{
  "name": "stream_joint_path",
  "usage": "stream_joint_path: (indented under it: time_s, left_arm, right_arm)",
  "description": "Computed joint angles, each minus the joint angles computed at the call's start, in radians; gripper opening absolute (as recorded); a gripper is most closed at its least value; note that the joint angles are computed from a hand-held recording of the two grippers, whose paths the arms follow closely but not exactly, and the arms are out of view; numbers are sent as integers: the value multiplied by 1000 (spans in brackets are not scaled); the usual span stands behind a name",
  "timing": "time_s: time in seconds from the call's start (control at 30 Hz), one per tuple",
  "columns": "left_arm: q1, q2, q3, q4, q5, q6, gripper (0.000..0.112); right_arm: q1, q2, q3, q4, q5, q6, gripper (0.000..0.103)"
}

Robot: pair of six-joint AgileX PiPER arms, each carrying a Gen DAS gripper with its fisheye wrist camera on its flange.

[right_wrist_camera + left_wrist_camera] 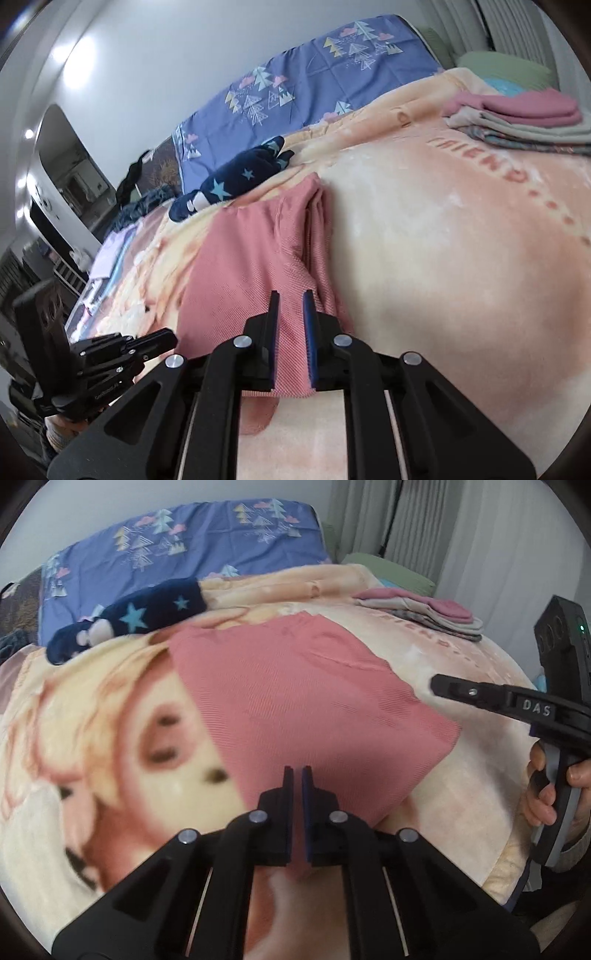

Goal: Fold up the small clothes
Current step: 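Release and press the folded bundle flat with both grippers, then position both open grippers at opposite sides of the folded pink sleepsuit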

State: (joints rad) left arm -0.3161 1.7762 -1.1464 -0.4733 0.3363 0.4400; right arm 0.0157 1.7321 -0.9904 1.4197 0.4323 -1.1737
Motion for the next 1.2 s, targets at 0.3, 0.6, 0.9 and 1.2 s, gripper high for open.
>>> stream_joint_path:
  time_s: [0.3, 0.6, 0.9, 1.2]
  left_arm:
    - [16, 67, -35, -63, 37, 24, 6]
    - [6, 160, -221, 229, 42, -295, 25]
    - [-20, 176, -183, 339, -43, -363, 25]
    - [-3, 176, -168, 201, -62, -236, 25]
  right_arm:
    - [-34, 126, -139, -267, 86, 227, 7]
    - [16, 436, -832, -758, 292, 753, 20]
    - [25, 748, -1324, -833, 440, 892, 8]
    - [28, 776, -1334, -1035, 375, 1036, 4]
